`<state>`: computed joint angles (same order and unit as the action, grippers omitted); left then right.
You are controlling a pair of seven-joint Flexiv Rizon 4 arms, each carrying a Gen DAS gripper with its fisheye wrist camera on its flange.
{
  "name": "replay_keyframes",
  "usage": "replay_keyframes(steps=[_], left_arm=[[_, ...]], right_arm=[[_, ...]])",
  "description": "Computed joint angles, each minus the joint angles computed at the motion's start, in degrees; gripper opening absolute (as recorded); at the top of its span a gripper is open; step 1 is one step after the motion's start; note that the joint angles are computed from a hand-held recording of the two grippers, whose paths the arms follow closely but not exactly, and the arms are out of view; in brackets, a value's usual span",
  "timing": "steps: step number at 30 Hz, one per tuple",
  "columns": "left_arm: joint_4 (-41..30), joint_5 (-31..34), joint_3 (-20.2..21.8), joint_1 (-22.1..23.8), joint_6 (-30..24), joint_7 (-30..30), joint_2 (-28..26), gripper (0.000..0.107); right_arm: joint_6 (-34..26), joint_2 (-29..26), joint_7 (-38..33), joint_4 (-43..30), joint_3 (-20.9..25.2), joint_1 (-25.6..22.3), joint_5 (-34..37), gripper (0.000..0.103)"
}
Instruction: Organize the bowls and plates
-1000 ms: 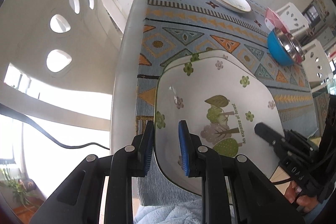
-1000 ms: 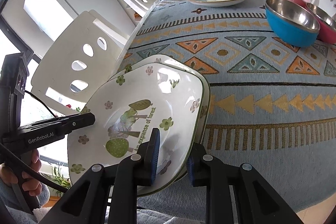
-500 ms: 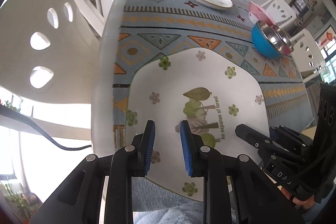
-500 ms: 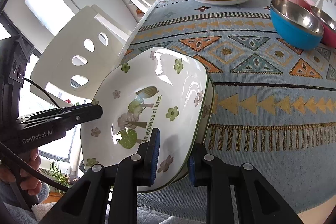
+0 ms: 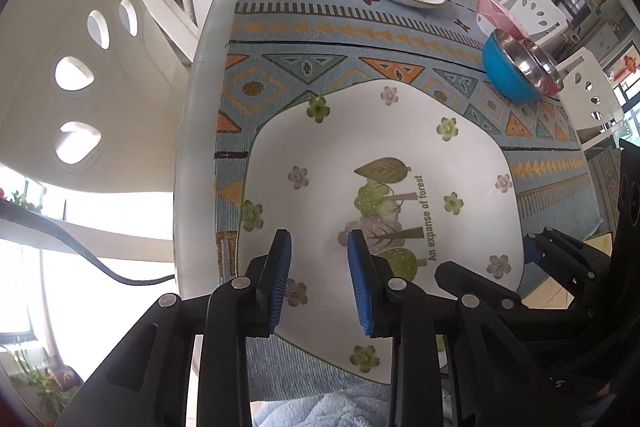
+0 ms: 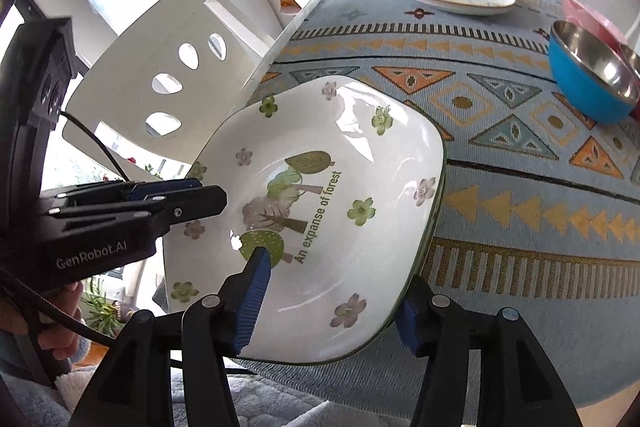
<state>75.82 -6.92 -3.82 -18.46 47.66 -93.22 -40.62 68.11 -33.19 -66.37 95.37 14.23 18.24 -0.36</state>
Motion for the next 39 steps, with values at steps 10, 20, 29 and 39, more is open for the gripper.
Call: replay_keyframes(steps=[10,20,29,39], left_arm=[[1.0,-3.0,-1.3,1.2,0.7,-0.3,-0.4,0.029],[1.9,-5.0,-2.0,1.6,3.0,-0.3,-0.4,0.031],[2.0,-5.7,-2.0,1.8,4.4,-0.8,-0.2,0.032],[-5.6,-2.2,-0.8,-0.3,4.4,-1.4,-1.8,0.033]], right_arm=[[-9.3,-1.3,-4.1,-6.9,6.8,-6.7,12.7,0.059],[-26.9,0.7,1.8,-11.7,-2.3,1.0,3.3,0.073],[-28.9,2.4,1.2,-11.8,-2.5,0.0,3.9,0.073],[-13.1,9.6,5.6,-5.2,-5.2,-2.4,2.6,0.073]])
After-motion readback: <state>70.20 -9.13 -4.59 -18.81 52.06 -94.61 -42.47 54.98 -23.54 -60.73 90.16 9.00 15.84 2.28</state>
